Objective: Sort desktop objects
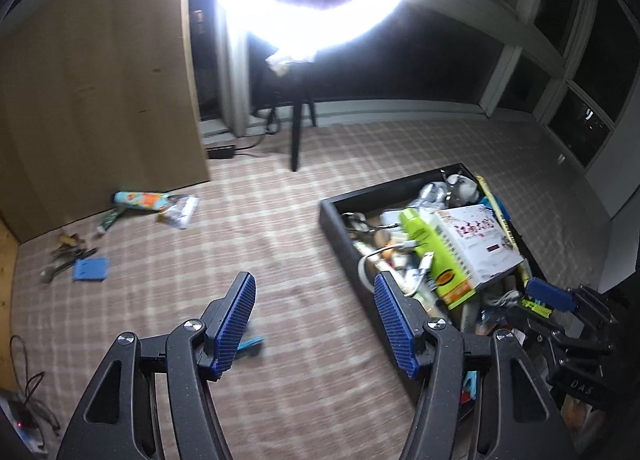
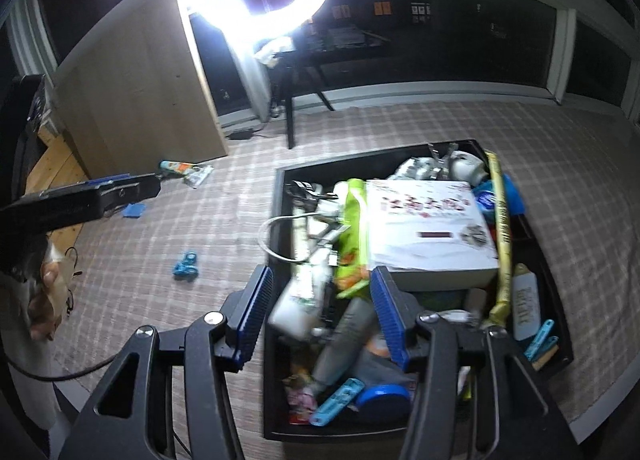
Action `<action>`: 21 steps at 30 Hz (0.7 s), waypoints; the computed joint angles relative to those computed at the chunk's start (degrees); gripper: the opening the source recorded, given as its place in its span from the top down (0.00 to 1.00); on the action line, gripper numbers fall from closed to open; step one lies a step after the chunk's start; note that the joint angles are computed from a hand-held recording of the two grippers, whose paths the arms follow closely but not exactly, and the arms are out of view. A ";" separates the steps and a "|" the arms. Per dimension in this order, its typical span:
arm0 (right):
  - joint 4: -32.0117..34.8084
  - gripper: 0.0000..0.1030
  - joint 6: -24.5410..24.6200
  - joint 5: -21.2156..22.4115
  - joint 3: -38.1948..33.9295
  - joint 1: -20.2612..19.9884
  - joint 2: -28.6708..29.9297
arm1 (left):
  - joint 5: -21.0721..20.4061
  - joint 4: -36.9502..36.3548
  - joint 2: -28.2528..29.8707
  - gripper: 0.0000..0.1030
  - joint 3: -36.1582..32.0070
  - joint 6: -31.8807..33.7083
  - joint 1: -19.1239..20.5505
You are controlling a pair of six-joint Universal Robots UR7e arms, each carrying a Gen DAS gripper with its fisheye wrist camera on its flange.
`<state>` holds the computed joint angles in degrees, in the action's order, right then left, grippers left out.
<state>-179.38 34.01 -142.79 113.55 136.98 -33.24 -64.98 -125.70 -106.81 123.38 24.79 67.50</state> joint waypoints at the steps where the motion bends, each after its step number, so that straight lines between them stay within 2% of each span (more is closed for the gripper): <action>1: 0.45 0.48 -0.11 -0.06 -0.97 0.27 0.58 | 0.01 0.00 -0.69 0.43 -0.34 0.70 0.66; 16: 6.48 0.44 -3.25 2.48 -17.45 3.58 10.93 | -1.44 -1.82 -3.76 0.41 -6.72 9.62 10.50; 18: 7.19 0.43 -3.47 2.77 -19.59 3.96 12.32 | -1.28 -2.70 -3.41 0.38 -7.51 10.82 11.72; 20: 8.03 0.41 -3.46 2.40 -21.97 4.38 13.95 | -0.57 -4.24 -2.74 0.29 -8.50 11.69 13.28; 21: 8.27 0.41 -3.55 2.41 -22.97 4.55 14.69 | -0.50 -4.67 -2.33 0.27 -9.14 12.05 14.17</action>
<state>-171.11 30.47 -140.38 90.57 141.54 -18.55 -65.48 -130.38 -109.14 114.24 36.84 81.67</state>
